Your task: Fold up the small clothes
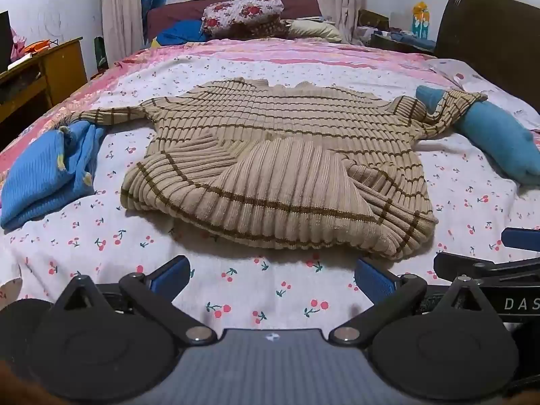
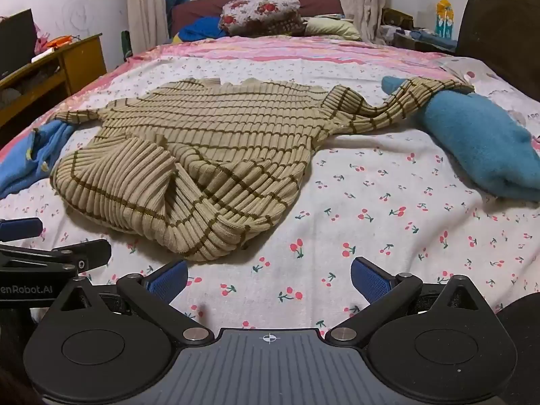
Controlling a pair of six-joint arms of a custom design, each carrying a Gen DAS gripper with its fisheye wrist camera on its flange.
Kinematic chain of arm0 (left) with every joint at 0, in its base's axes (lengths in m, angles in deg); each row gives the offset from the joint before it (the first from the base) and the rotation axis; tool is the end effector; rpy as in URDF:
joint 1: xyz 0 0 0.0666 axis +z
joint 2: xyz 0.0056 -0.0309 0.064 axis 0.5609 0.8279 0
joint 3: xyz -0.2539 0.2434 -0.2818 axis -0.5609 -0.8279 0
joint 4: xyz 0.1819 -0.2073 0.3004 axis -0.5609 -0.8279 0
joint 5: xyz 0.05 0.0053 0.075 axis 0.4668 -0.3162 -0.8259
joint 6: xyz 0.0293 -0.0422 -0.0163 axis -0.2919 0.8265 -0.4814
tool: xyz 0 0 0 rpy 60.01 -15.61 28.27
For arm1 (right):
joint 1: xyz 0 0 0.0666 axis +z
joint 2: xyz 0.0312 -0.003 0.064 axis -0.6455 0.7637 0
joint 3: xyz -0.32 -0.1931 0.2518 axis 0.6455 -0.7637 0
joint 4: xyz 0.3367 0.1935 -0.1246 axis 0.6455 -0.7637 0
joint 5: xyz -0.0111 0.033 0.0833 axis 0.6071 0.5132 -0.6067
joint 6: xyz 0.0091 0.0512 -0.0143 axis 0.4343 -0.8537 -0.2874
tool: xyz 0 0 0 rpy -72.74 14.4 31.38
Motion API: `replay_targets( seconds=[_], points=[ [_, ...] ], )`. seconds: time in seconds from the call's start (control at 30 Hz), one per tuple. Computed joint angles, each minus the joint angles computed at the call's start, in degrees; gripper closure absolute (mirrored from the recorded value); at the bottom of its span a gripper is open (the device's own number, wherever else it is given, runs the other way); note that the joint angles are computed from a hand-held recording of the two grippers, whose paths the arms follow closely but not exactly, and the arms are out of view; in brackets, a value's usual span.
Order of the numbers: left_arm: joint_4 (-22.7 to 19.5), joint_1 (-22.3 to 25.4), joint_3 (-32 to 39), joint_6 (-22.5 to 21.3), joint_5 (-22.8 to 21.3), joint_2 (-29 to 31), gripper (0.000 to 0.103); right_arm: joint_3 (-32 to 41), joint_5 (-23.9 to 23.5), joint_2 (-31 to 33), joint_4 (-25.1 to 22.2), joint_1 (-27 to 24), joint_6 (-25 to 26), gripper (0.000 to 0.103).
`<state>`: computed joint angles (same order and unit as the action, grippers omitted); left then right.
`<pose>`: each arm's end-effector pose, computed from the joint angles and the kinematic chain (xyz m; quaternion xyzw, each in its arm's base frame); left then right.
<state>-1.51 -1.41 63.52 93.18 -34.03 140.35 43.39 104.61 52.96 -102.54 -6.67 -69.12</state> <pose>0.4410 -0.3135 0.3011 0.2345 0.8900 -0.1147 0.3739 0.3526 0.2080 0.3018 0.1712 0.9055 -0.0714 0.3816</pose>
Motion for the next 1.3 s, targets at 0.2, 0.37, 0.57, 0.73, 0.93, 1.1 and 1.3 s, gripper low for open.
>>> replay_targets(
  seconds=[0.2,0.37,0.57,0.73,0.93,1.1,1.3],
  points=[
    [0.07,-0.06,-0.06,0.04,-0.11,-0.03,0.000,-0.04,-0.20,0.07,0.12,0.04,-0.16,0.000],
    [0.92,-0.30,-0.44,0.16,-0.39,0.46,0.000,-0.08,-0.09,0.32,0.01,0.55,-0.91,0.000],
    [-0.62,0.00,-0.01,0.16,-0.07,0.21,0.000,-0.07,-0.51,0.39,0.29,-0.02,-0.26,0.000],
    [-0.77,-0.03,-0.01,0.14,-0.19,0.20,0.000,-0.03,-0.55,0.46,0.21,-0.04,-0.24,0.000],
    [-0.68,0.00,-0.01,0.14,-0.14,0.24,0.000,-0.01,-0.57,0.58,0.16,-0.03,-0.27,0.000],
    [-0.60,0.19,-0.28,0.26,0.14,0.32,0.000,-0.01,-0.65,0.69,0.21,-0.09,-0.29,0.000],
    [-1.58,0.19,0.19,0.24,-0.01,0.53,0.000,0.04,-0.66,0.75,0.09,-0.09,-0.25,0.000]
  ],
)
